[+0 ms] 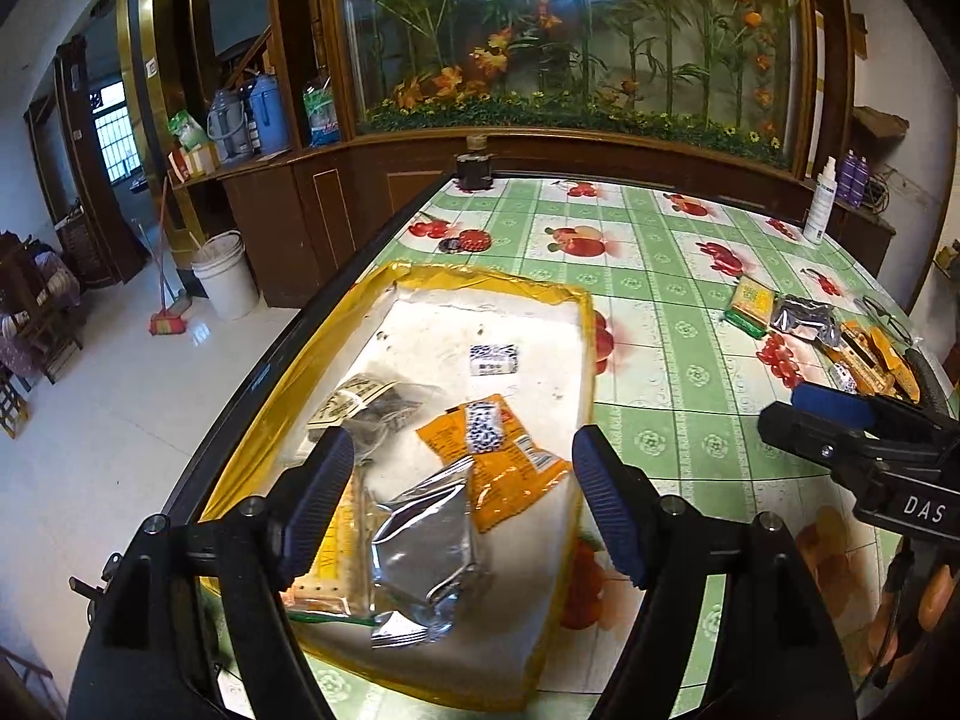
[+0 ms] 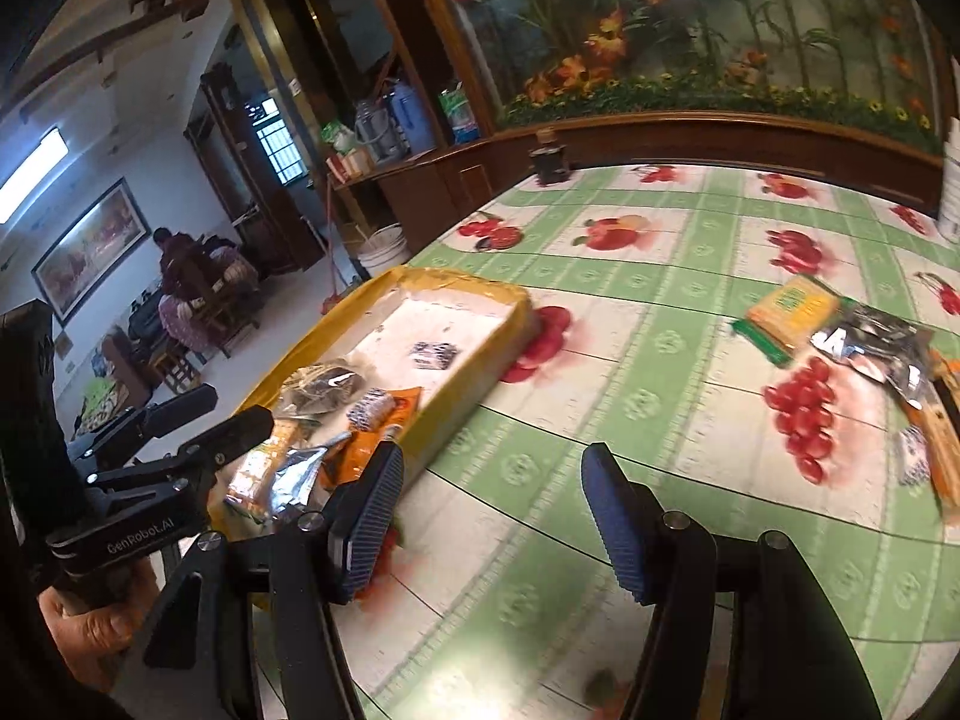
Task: Organize snacks
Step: 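Open the left tool releasing the foil bag while the right tool releases the candy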
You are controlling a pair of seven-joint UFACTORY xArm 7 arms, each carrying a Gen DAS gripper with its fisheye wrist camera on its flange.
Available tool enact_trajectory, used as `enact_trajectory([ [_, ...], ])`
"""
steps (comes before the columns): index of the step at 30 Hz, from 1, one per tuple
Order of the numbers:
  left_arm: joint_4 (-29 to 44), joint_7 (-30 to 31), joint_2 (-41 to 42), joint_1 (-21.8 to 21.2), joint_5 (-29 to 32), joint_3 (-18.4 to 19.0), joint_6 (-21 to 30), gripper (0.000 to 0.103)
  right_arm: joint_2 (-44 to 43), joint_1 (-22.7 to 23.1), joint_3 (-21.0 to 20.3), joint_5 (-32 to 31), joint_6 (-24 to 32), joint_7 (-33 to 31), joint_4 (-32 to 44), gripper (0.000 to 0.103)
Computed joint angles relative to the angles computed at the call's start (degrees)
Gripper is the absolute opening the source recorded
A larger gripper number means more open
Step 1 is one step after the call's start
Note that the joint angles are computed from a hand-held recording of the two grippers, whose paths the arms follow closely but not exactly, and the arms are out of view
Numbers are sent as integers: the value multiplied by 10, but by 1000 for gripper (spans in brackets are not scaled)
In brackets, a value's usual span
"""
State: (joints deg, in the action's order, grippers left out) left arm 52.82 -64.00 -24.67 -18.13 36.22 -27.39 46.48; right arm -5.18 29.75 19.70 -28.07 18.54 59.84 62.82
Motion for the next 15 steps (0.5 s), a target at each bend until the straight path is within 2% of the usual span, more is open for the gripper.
enact_trajectory([
  [3, 19, -2, 19, -1, 13, -14, 15, 76, -47, -10, -2, 8, -5, 18, -49, 65],
  [6, 36, -4, 36, -10, 23, -17, 23, 83, -96, -29, 6, 23, 0, 22, -91, 71],
  [12, 68, -4, 74, -39, 36, -11, 24, 83, -201, -62, 20, 77, 22, 7, -173, 72],
  [15, 87, 1, 99, -58, 40, -3, 16, 84, -261, -73, 21, 106, 45, -5, -215, 79],
])
